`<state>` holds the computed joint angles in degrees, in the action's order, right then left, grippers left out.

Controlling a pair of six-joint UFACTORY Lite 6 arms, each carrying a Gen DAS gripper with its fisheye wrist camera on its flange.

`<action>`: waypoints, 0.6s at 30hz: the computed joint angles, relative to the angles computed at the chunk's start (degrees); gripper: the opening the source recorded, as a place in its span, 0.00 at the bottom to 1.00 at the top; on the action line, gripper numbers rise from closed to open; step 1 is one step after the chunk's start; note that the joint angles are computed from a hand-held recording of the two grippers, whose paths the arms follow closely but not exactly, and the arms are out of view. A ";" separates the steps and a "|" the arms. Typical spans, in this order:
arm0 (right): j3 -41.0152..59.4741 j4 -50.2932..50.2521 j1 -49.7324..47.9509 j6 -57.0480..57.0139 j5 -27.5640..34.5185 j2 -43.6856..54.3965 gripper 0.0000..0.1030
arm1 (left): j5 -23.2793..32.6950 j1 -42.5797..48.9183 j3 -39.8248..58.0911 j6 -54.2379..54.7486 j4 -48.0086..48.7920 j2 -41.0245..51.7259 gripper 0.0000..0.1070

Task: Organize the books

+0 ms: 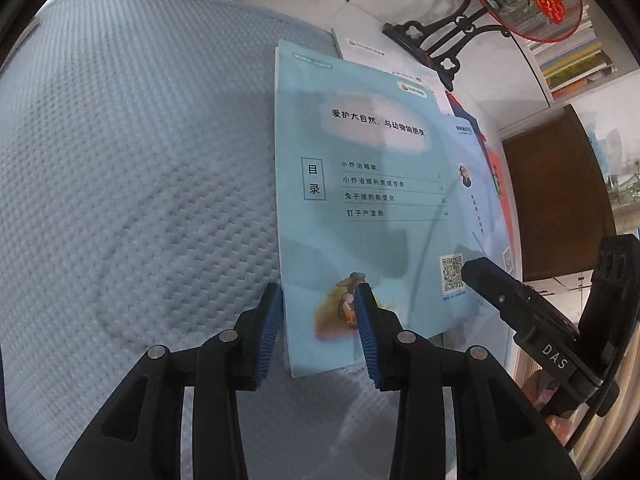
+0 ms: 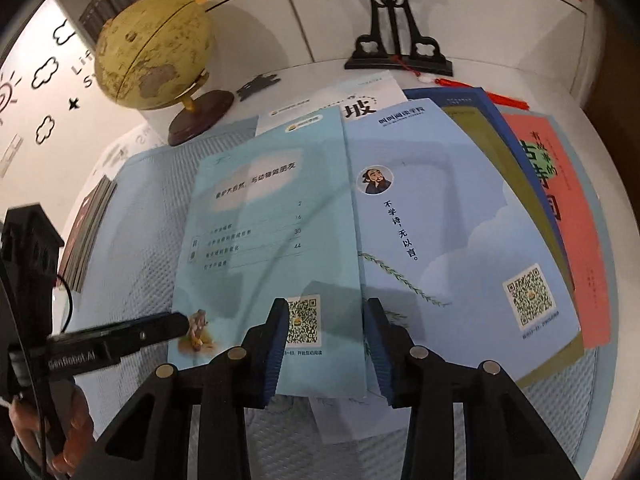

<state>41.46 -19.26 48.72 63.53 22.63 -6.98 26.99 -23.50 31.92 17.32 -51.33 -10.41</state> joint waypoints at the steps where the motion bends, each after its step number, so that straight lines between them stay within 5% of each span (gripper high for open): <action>1: -0.74 2.59 -0.65 -2.60 -0.60 -0.83 0.38 | -0.35 -0.69 -0.23 -1.20 1.17 -0.58 0.31; 15: -16.09 6.18 15.64 10.17 10.21 -22.14 0.38 | -2.39 -28.29 -5.40 -41.91 34.33 -10.90 0.31; 18: -21.67 5.14 23.25 19.90 13.64 -31.31 0.38 | -2.15 -31.34 -7.09 -40.92 31.84 -13.33 0.31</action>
